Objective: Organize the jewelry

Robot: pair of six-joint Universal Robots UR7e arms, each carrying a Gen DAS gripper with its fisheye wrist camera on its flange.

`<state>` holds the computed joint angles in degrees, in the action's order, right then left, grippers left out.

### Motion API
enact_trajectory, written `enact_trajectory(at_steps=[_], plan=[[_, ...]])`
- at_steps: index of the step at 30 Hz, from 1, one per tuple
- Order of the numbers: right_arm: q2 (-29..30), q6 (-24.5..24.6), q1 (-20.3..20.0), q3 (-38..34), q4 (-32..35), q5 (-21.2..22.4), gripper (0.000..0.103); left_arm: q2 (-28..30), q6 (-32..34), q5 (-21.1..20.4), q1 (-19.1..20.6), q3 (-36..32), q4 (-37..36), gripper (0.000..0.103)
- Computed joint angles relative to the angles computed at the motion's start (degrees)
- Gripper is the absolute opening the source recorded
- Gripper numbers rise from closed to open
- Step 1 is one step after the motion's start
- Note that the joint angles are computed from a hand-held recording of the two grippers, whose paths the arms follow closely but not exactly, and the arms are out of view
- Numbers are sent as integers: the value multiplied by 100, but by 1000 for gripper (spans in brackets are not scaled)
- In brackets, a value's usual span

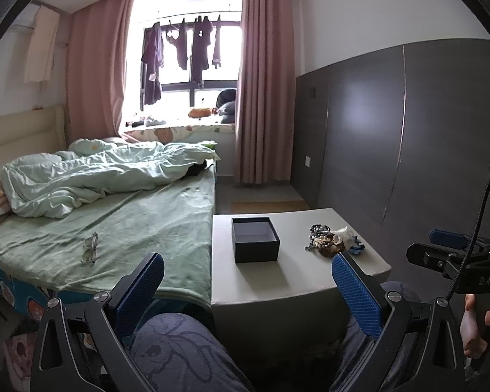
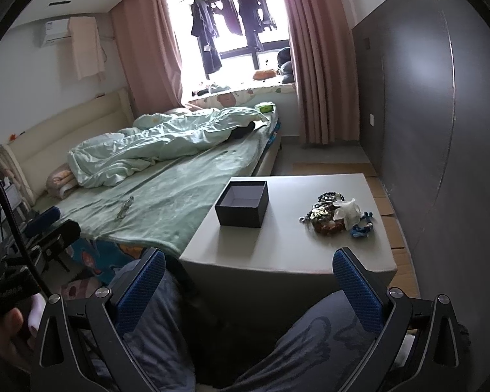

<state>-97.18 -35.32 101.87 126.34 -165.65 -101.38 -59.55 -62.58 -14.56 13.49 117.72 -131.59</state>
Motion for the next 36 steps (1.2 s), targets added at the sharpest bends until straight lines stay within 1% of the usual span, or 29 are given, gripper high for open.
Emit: enact_trajectory(at_steps=[5,10,15,21,25,29,30,32,33,36], plan=[[16,7,9,-6,-12,16,103,10,-15,-3,16,-15,32,103],[59,-39,-74,-60,13,110,103,87,172,-9,113,-106,-112,103],[158,-117,-165,-127,-65,110,103,287,795,-43,262,-198,-776,103],[386,-121,-420,-413,25,166,103,694,2041,-245,557,-433,-2094,103],[572,-119,-618,-601,15,245,103,1050,3009,-504,806,-712,-3089,103],[794,32,-861,-864,77,318,101,1385,3769,-908,1095,-1095,-3693,103],[843,79,-920,-936,116,354,98,1456,3925,-1035,1172,-1181,-3807,102],[967,221,-1055,-1127,275,415,91,1595,4114,-1255,1301,-1365,-3908,101],[1030,285,-1107,-1220,350,417,86,1680,4211,-1380,1376,-1475,-3954,101],[1226,465,-1265,-1478,524,440,83,1895,4430,-1676,1567,-1746,-4023,98]])
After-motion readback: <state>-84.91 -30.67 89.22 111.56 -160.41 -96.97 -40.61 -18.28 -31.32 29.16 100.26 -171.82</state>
